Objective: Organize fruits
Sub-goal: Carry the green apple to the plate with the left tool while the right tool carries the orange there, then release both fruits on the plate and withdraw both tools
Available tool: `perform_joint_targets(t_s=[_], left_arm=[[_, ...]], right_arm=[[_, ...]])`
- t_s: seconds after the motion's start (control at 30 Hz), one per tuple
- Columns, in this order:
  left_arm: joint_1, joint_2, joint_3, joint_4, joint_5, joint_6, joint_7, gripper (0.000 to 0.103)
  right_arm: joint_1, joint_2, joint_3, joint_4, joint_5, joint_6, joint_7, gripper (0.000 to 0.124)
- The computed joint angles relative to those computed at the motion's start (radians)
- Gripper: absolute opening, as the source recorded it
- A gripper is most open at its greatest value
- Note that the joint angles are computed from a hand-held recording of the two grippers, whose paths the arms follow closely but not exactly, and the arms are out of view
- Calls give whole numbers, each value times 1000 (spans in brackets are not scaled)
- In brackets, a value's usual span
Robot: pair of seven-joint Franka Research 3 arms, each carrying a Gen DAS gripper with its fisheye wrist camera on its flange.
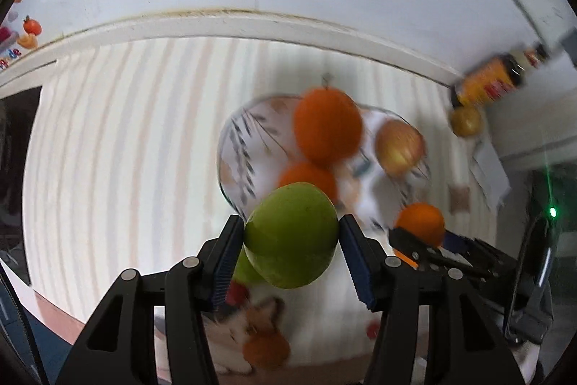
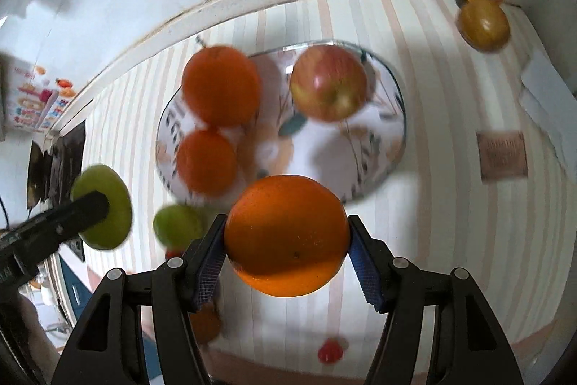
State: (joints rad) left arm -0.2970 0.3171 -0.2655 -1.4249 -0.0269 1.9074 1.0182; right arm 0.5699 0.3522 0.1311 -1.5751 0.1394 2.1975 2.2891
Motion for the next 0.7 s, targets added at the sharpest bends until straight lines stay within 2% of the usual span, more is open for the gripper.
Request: perform_joint_targets(t_s=[0.13, 0.37, 0.47, 0.5, 0.53, 0.57, 0.6, 0.63, 0.7], left_arm=[[-11, 123, 20, 146, 45, -79, -24, 52], [-41, 334, 36, 396, 90, -227, -29, 53], [-38, 363, 36, 420, 69, -247, -47, 53], [-39, 355, 40, 405, 77, -230, -48, 55], [-41, 348, 43, 393, 87, -215, -47, 66], [-41, 345, 45, 391, 91, -210, -47, 75], [-39, 343, 44, 388, 91, -204, -47, 89], [-34, 337, 42, 379, 85, -194, -49, 93], [-26, 319, 41, 356, 78, -177, -54, 93]], right_arm=[[-9, 126, -18, 165, -12, -96, -14, 67], [-17, 217, -34, 277, 2, -166, -6, 67], [-22, 235, -34, 303, 19, -192, -2, 68], [-23, 235, -34, 304, 24, -201, 1, 68], [-22, 231, -35, 299, 24, -209, 3, 68], [-20, 229, -37, 299, 20, -224, 5, 76], [-21, 215, -36, 278, 23, -215, 3, 95], [-20, 206, -37, 266, 23, -210, 6, 99], [-15, 194, -41, 261, 7, -215, 10, 99]])
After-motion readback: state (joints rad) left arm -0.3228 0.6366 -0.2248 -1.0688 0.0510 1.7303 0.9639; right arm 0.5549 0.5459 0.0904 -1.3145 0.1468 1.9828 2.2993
